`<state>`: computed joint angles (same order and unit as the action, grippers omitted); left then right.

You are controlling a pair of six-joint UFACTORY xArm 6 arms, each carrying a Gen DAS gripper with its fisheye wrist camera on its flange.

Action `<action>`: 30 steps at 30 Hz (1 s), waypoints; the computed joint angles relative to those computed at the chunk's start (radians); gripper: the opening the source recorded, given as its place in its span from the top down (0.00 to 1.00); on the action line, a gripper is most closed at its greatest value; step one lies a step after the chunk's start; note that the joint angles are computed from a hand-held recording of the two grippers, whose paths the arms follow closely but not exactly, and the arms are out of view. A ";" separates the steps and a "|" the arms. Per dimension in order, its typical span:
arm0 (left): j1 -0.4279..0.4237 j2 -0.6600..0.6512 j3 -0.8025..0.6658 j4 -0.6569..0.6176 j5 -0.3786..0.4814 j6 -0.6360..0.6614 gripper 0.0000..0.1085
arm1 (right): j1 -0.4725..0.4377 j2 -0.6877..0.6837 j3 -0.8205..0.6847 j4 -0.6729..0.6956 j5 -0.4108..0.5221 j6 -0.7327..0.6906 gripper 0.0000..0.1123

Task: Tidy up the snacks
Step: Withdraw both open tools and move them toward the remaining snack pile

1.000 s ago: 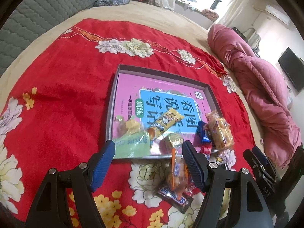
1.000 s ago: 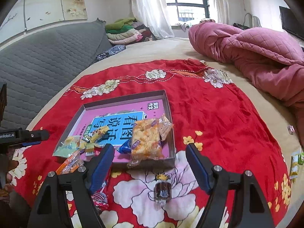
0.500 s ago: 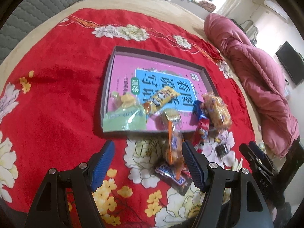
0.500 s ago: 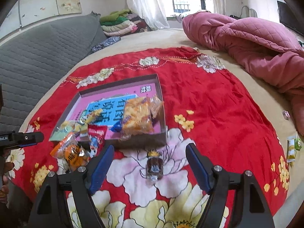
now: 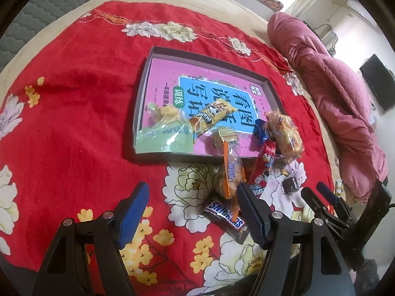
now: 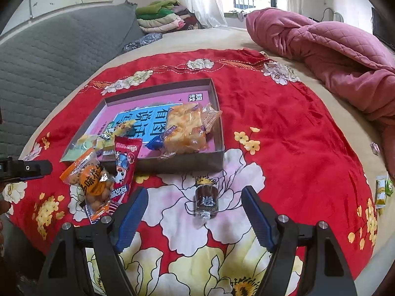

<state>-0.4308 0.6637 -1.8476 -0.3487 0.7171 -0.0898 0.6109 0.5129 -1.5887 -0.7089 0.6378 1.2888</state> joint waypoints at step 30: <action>-0.029 0.035 -0.024 -0.076 0.048 0.071 0.31 | -0.008 0.039 -0.011 0.087 -0.008 -0.058 0.31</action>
